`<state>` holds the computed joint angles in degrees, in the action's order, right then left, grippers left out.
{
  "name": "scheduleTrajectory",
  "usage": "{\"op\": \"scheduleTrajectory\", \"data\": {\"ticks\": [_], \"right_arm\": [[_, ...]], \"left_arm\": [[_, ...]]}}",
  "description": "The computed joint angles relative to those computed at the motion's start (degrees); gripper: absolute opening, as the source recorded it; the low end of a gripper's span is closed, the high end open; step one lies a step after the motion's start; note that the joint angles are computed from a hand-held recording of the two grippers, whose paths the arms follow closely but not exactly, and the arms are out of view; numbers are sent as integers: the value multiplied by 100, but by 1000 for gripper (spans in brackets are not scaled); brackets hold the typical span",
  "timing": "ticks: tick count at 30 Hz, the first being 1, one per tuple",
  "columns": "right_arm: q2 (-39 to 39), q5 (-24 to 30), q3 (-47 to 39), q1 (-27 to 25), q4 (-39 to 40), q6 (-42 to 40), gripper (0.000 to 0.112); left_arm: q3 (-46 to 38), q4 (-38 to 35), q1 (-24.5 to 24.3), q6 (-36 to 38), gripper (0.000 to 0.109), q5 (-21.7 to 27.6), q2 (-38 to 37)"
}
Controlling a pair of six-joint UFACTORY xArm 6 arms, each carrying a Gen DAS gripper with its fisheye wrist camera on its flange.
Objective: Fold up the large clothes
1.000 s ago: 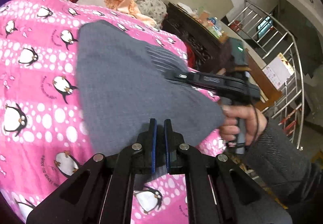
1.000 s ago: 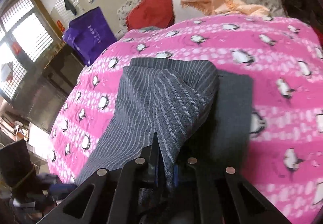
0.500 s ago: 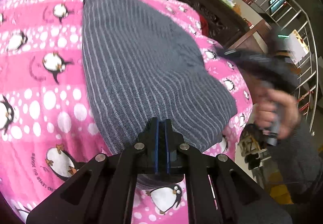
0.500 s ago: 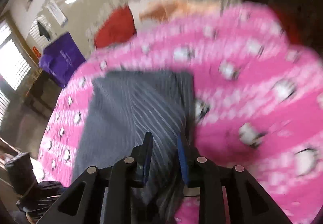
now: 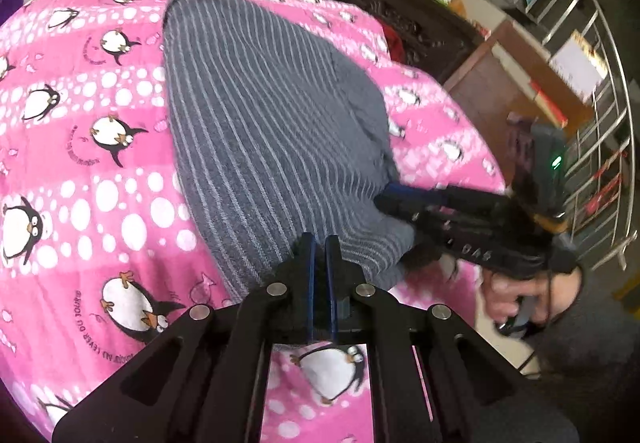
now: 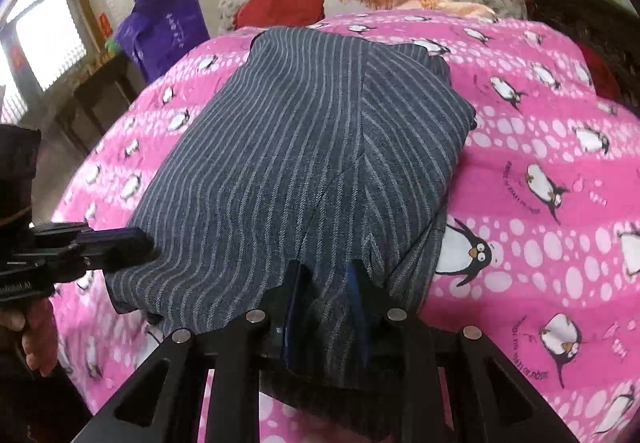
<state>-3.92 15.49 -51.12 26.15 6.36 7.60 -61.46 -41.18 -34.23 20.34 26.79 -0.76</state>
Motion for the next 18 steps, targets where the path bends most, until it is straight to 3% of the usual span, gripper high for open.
{"op": "scheduleTrajectory", "data": {"ticks": [4, 6, 9, 10, 12, 15, 18], "right_arm": [[-81, -74, 105, 39, 28, -81, 23], [-158, -159, 239, 43, 417, -420, 23], [-142, 188, -64, 109, -214, 388, 23], [-247, 67, -36, 148, -373, 586, 23], [-333, -16, -38, 295, -162, 277, 23], [-26, 624, -223, 365, -857, 552, 23], [-9, 768, -304, 373, -956, 694, 24]], "left_arm": [[73, -738, 84, 513, 3, 165, 35], [82, -684, 77, 710, 3, 154, 42], [-19, -480, 72, 611, 3, 176, 115], [-19, -461, 59, 609, 3, 156, 122], [1, -478, 20, 631, 3, 70, 129], [1, -571, -32, 662, 3, 32, 137], [-229, -87, -45, 33, 3, 97, 123]]}}
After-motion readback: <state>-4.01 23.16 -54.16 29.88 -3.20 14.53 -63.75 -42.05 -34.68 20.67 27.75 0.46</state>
